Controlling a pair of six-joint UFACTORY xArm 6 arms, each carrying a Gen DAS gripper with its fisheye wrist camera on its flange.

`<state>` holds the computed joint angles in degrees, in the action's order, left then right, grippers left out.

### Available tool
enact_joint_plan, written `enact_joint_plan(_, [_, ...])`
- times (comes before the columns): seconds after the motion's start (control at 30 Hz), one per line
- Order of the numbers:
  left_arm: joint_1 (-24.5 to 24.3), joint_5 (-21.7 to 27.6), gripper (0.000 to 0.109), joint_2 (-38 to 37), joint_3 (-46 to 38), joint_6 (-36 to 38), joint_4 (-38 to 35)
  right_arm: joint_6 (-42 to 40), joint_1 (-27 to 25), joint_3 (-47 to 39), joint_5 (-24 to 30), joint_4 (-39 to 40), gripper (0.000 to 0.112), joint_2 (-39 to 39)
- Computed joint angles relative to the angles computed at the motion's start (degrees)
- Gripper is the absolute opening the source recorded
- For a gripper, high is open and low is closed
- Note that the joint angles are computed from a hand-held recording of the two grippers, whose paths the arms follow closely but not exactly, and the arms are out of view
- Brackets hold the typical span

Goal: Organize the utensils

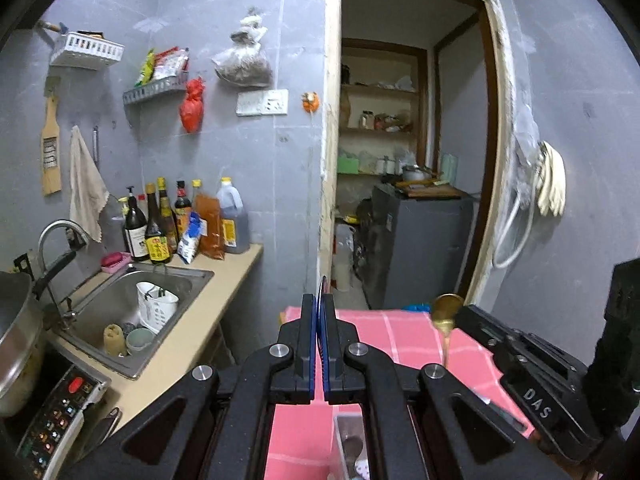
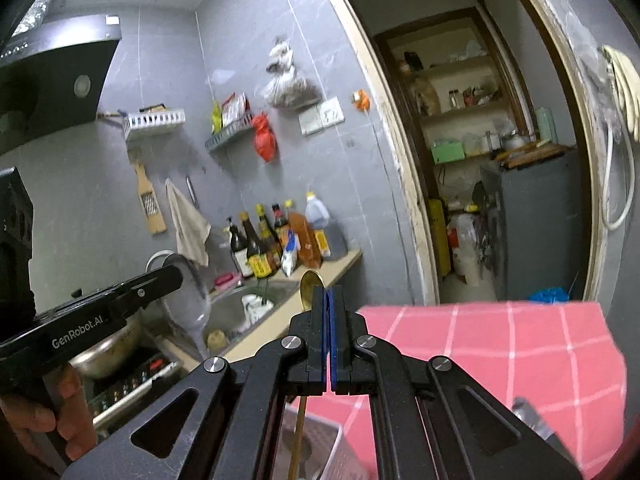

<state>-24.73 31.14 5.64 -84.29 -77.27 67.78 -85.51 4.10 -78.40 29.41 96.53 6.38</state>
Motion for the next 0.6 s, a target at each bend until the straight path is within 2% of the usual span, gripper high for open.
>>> enact_joint_plan(0.23, [-0.15, -2.48, 0.002, -0.13, 3.56, 1.74, 2.08, 1.22, -0.59, 3.97, 2.94, -0.48, 0.002, 1.0])
enact_joint_plan(0.33, [0.28, -4.53, 0.002, -0.06, 4.56, 4.53, -0.53, 1.34, -0.49, 5.07, 4.07, -1.98, 0.002, 1.23])
enact_joint_plan(0.4, [0.97, -7.05, 0.003, 0.01, 5.45, 10.66, -7.21, 0.81, -0.67, 6.05, 4.25, -2.43, 0.002, 0.71])
enact_joint_plan(0.6, [2.33, -11.03, 0.004, -1.03, 8.97, 17.29, -20.75, 2.44, -2.08, 6.47, 6.07, -4.58, 0.002, 0.18])
